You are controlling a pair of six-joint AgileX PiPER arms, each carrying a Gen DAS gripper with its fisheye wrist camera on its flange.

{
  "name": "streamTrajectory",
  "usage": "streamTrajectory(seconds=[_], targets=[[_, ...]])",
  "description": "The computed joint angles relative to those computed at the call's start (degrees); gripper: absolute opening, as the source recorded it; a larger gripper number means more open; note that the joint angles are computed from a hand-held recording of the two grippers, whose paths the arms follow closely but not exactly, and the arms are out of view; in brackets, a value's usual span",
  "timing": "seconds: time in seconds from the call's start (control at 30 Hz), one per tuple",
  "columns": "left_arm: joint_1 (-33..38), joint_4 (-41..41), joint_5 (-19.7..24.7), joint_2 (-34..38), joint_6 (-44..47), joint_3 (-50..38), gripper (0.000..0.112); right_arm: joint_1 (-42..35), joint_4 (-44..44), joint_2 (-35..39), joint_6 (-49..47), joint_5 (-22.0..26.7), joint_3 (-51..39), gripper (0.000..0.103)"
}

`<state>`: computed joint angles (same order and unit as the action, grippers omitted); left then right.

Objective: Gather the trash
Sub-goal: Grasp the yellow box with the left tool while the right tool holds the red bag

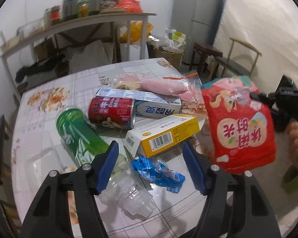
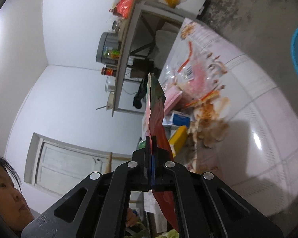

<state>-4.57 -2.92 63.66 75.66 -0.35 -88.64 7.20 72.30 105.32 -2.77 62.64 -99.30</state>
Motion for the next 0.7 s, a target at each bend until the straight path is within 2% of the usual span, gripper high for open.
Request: streamTrajectory(seconds=[0.1, 0.2, 0.33, 0.57, 0.7], targets=[[-4.90, 5.89, 0.99, 2.53, 2.26, -2.28, 0.065, -0.72, 0.39, -1.79, -0.74, -1.60, 3.14, 0.000], [-12.22, 16.35, 3.36, 7.69, 4.85, -5.81, 0.072, -0.99, 2.14, -2.69, -1.84, -2.84, 5.88, 0.000], [-18.93, 27.59, 4.54, 13.69, 8.86, -6.72, 0.073, -1.17, 4.01, -3.44, -3.24, -3.73, 7.90, 0.000], [-21.89, 38.71, 4.36, 20.50, 8.22, -6.57, 0.073, -2.90, 7.65, -5.46, -7.44, -3.81, 12.54, 0.000], [-21.53, 40.47, 3.91, 21.27, 7.61, -5.99, 0.049, -4.05, 9.04, -6.05, -8.85, -3.34, 14.39, 0.000]])
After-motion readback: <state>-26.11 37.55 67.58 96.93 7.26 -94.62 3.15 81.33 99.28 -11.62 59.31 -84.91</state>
